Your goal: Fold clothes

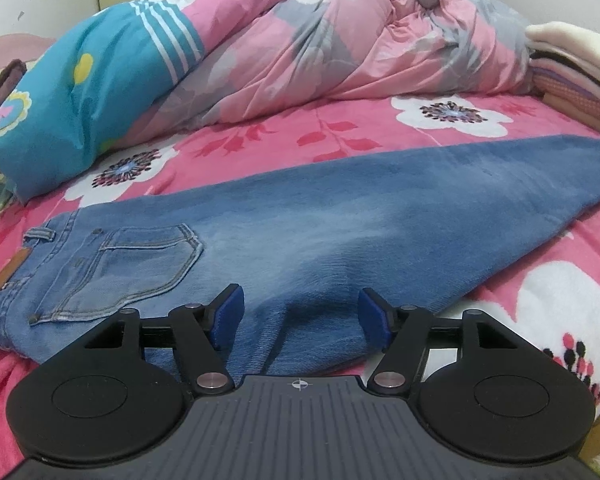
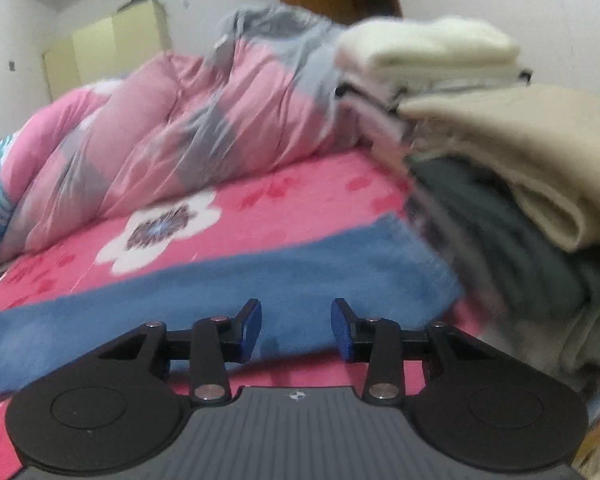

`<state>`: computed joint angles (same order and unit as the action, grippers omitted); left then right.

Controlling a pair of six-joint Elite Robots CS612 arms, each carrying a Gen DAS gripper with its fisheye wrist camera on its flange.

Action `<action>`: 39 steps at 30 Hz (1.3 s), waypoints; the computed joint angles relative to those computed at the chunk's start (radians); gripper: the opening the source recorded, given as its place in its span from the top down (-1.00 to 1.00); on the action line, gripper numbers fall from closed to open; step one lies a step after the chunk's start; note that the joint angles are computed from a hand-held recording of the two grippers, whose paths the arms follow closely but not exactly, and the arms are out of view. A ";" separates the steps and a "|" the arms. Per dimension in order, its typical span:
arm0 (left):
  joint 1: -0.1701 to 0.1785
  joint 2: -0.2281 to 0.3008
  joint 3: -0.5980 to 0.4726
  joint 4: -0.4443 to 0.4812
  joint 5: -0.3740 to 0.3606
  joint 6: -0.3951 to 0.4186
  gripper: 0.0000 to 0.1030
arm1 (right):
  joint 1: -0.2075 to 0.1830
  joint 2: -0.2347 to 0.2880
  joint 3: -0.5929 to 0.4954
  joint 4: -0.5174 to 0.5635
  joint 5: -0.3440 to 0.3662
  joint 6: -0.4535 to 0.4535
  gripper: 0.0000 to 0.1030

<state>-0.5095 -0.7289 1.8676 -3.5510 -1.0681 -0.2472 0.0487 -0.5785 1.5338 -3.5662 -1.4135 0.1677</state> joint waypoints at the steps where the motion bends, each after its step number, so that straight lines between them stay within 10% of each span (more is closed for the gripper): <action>1: 0.001 -0.001 0.001 0.000 0.001 -0.006 -0.23 | 0.000 -0.004 0.005 0.014 -0.009 0.016 0.32; 12: -0.001 0.001 -0.004 0.022 0.023 -0.029 -0.24 | -0.021 0.041 -0.092 0.123 -0.107 0.161 0.91; 27: -0.007 0.007 -0.005 0.019 0.043 -0.009 -0.24 | 0.022 0.096 -0.235 0.235 -0.316 -0.077 1.00; 31: -0.005 0.003 -0.006 0.029 0.037 0.003 -0.24 | 0.019 0.088 -0.230 0.185 -0.198 -0.157 1.00; 39: -0.006 0.007 -0.002 0.011 0.039 0.007 -0.24 | 0.025 0.113 -0.341 0.359 -0.272 -0.177 1.00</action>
<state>-0.5151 -0.7218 1.8658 -3.5399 -1.0293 -0.2404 0.0742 -0.4652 1.1926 -3.2074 -1.6854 -0.0098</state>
